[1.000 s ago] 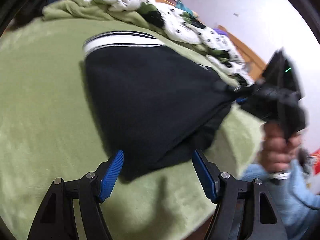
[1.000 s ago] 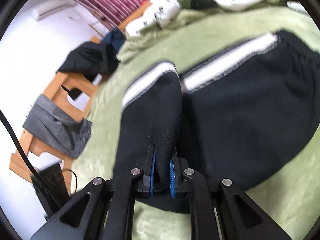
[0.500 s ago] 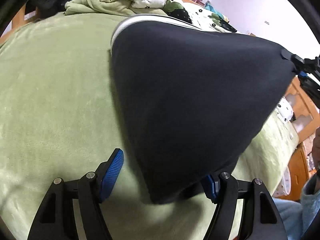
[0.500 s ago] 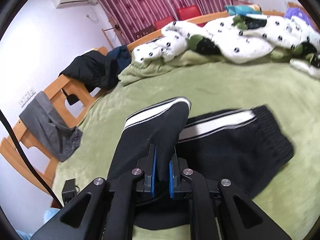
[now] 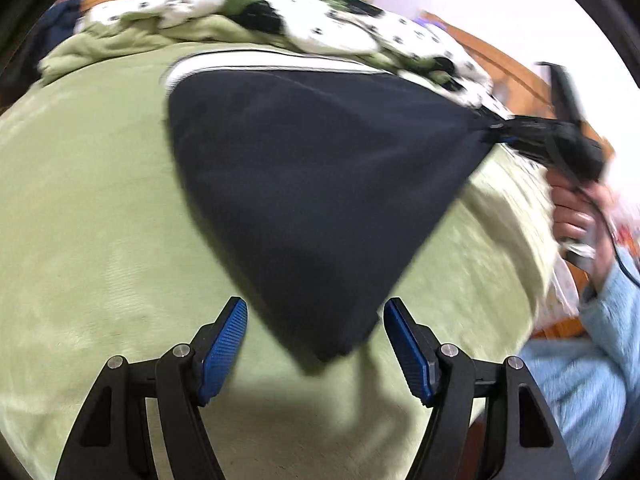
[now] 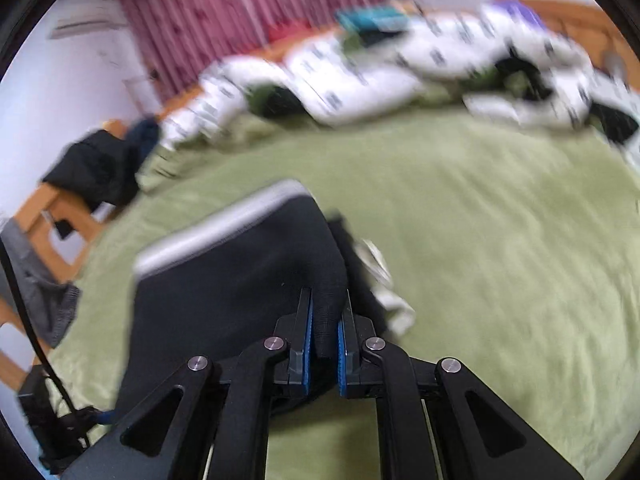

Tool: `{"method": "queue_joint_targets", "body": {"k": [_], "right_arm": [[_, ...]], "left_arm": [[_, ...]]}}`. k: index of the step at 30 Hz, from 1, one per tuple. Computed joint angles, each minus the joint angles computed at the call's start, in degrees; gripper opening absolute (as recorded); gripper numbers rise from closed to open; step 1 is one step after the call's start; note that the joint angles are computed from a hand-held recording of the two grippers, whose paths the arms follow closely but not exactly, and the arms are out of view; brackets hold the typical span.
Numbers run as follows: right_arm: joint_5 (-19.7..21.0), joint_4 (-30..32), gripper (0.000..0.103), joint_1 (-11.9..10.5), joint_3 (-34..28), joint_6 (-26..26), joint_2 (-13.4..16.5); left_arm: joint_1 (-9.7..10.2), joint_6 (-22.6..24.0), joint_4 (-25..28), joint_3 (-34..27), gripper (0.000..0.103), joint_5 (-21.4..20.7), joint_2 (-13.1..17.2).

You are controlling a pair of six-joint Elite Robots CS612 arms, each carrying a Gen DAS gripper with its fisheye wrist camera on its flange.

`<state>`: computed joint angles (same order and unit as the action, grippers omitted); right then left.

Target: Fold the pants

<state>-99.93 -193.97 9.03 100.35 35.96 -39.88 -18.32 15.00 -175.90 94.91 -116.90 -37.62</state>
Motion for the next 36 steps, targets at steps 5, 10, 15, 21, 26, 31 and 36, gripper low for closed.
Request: {"method": "queue_joint_targets", "body": {"k": [5, 10, 15, 21, 26, 31, 36], "right_arm": [[-3.37, 0.75, 0.01, 1.17, -0.55, -1.63, 0.47], [-4.7, 3.31, 0.01, 1.54, -1.06, 0.35, 0.69], [-4.64, 5.51, 0.011, 2.13, -0.74, -0.16, 0.06], [-12.29, 3.95, 0.025, 3.85, -0.63, -5.53, -0.2], [-11.55, 1.48, 0.051, 2.76, -2.0, -6.5, -0.51], [-5.55, 7.38, 0.06, 0.39, -7.72, -6.82, 1.3], [0.47, 14.46, 0.059, -1.4, -10.95, -5.31, 4.1]], "left_arm": [[-0.86, 3.15, -3.75, 2.46, 0.069, 5.47, -0.55], [-2.98, 2.04, -9.47, 2.24, 0.024, 14.82, 0.32], [-1.69, -3.9, -8.45, 1.07, 0.018, 13.88, 0.67], [0.67, -1.79, -5.29, 3.86, 0.045, 8.27, -1.81], [2.73, -9.62, -6.4, 2.23, 0.063, 1.15, -2.18], [2.05, -14.13, -1.03, -5.63, 0.065, 1.61, 0.37], [1.29, -18.03, 7.4, -14.61, 0.064, 0.11, 5.85]]}}
